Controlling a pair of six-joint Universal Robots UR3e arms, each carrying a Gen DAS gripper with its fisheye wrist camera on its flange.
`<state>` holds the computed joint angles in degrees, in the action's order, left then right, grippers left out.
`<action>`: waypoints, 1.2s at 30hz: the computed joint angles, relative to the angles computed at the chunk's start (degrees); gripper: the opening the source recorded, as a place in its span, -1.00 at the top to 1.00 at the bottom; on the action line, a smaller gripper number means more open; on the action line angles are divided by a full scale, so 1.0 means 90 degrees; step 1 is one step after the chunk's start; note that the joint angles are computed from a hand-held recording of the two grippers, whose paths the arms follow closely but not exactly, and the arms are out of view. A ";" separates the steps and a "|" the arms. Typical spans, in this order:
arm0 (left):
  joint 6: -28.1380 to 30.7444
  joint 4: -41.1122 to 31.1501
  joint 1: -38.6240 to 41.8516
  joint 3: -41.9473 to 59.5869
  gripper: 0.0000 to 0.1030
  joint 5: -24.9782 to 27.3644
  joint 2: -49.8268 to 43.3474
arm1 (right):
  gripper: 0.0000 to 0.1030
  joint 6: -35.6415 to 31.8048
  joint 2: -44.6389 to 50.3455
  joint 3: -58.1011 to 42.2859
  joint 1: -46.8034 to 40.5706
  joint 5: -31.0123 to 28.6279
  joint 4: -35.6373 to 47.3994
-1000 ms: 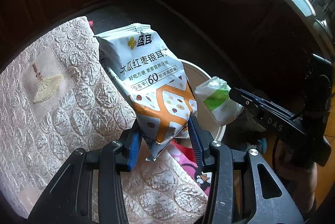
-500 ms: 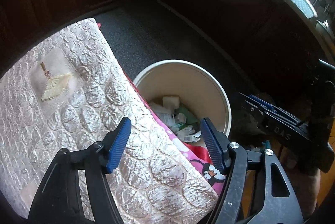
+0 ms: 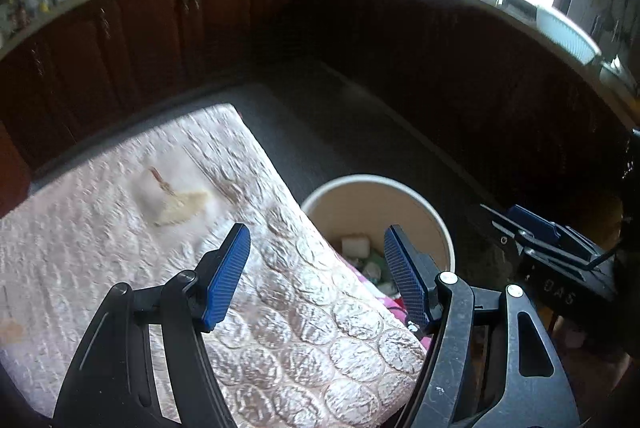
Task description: Collect trash
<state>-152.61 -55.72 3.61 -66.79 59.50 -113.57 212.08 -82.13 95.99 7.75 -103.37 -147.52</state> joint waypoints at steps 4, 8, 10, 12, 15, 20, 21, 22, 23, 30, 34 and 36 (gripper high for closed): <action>-0.0065 0.0324 0.0249 -0.0431 -0.33 -0.0236 0.0486 | -0.38 0.0000 0.0089 -0.0477 0.0493 -0.0677 0.0187; -0.0153 0.0581 0.0569 -0.0795 -0.33 -0.0533 0.0917 | -0.43 -0.0109 0.0181 -0.0917 0.0893 -0.1188 0.0342; -0.0191 0.0764 0.0672 -0.0920 -0.33 -0.0598 0.0995 | -0.46 -0.0140 0.0253 -0.1151 0.1079 -0.1403 0.0445; -0.0248 0.1018 0.0761 -0.1101 -0.33 -0.0592 0.1132 | -0.50 -0.0142 0.0299 -0.1351 0.1240 -0.1593 0.0533; -0.0264 0.1215 0.0884 -0.1294 -0.33 -0.0629 0.1317 | -0.52 -0.0130 0.0343 -0.1525 0.1446 -0.1839 0.0556; -0.0298 0.1476 0.1045 -0.1580 -0.33 -0.0729 0.1557 | -0.54 -0.0176 0.0527 -0.1912 0.1751 -0.2187 0.0678; -0.0321 0.1532 0.1064 -0.1635 -0.33 -0.0740 0.1606 | -0.56 -0.0176 0.0547 -0.1961 0.1810 -0.2258 0.0692; -0.0341 0.1591 0.1094 -0.1689 -0.33 -0.0760 0.1655 | -0.60 -0.0167 0.0570 -0.2014 0.1858 -0.2319 0.0715; -0.0351 0.1634 0.1131 -0.1731 -0.33 -0.0797 0.1695 | -0.62 -0.0172 0.0574 -0.2027 0.1885 -0.2361 0.0713; -0.0395 0.1724 0.1360 -0.1970 -0.33 -0.1090 0.1977 | -0.63 -0.0175 0.0609 -0.2201 0.2055 -0.2593 0.0741; -0.0375 0.1782 0.1436 -0.2096 -0.33 -0.1118 0.2103 | -0.64 -0.0230 0.0615 -0.2221 0.2107 -0.2675 0.0676; -0.0392 0.1826 0.1435 -0.2124 -0.33 -0.1076 0.2131 | -0.65 -0.0236 0.0623 -0.2238 0.2135 -0.2709 0.0665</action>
<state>-156.13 -39.29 16.52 -85.91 49.81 -94.39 209.96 -76.53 75.85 26.96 -127.76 -141.54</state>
